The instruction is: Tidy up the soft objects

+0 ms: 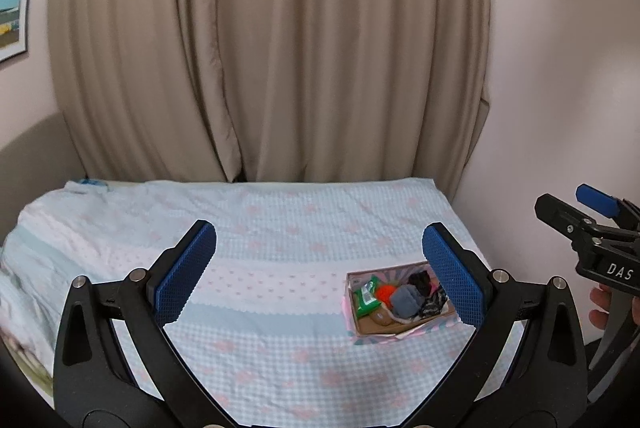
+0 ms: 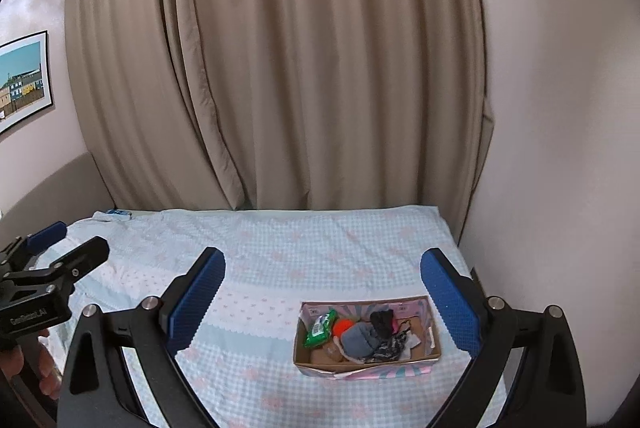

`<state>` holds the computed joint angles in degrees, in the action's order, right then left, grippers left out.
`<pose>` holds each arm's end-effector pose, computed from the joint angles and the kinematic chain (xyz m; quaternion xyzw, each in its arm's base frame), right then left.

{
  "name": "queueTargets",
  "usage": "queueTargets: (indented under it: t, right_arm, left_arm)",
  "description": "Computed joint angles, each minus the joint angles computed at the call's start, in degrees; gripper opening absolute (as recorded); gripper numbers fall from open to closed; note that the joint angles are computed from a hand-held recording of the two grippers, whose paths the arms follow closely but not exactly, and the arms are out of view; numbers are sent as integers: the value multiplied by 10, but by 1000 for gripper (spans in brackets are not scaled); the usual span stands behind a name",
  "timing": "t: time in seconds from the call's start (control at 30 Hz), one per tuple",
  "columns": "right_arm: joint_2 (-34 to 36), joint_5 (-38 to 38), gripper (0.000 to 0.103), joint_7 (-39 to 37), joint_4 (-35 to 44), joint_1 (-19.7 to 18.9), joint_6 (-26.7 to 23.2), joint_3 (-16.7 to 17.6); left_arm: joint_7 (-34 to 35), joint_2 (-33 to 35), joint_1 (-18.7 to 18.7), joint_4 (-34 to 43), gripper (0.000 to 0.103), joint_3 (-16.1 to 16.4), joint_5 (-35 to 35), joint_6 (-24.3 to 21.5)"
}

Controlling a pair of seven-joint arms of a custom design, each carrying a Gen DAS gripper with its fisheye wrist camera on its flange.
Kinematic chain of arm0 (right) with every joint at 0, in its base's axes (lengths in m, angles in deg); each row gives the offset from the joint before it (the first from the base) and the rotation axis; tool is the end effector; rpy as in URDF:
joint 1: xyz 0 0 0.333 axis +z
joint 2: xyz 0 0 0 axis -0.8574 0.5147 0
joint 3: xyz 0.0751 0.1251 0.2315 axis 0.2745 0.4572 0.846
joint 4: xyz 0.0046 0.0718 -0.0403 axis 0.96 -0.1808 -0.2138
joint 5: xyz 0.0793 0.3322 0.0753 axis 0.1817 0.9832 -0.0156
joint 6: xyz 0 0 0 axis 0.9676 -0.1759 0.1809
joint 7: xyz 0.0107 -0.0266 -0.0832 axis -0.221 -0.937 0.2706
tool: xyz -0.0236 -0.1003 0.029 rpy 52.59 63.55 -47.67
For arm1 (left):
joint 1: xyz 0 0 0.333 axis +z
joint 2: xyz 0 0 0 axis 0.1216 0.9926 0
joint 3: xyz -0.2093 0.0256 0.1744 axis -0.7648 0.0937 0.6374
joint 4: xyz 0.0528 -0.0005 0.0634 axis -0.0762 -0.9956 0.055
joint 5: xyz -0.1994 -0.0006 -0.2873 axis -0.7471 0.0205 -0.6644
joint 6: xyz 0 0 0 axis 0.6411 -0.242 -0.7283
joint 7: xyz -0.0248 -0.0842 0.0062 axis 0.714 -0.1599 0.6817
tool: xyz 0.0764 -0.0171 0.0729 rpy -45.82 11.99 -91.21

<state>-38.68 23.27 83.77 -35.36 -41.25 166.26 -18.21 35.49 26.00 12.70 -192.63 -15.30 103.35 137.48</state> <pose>0.4830 0.2109 0.7234 -0.6990 0.5011 -0.2647 0.4361 0.4326 -0.0711 0.7317 -0.6735 0.5270 -0.3340 0.3964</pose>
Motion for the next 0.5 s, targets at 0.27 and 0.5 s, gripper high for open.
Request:
queueTargets:
  t: [0.27, 0.5]
  right_arm:
    - [-34, -35, 98, 32, -49, -8, 26, 7]
    - [-48, -47, 98, 51, -63, -11, 29, 11]
  left_arm:
    - [-6, -36, 2, -34, 103, -9, 8, 10]
    - [0, -43, 2, -35, 103, -11, 7, 9]
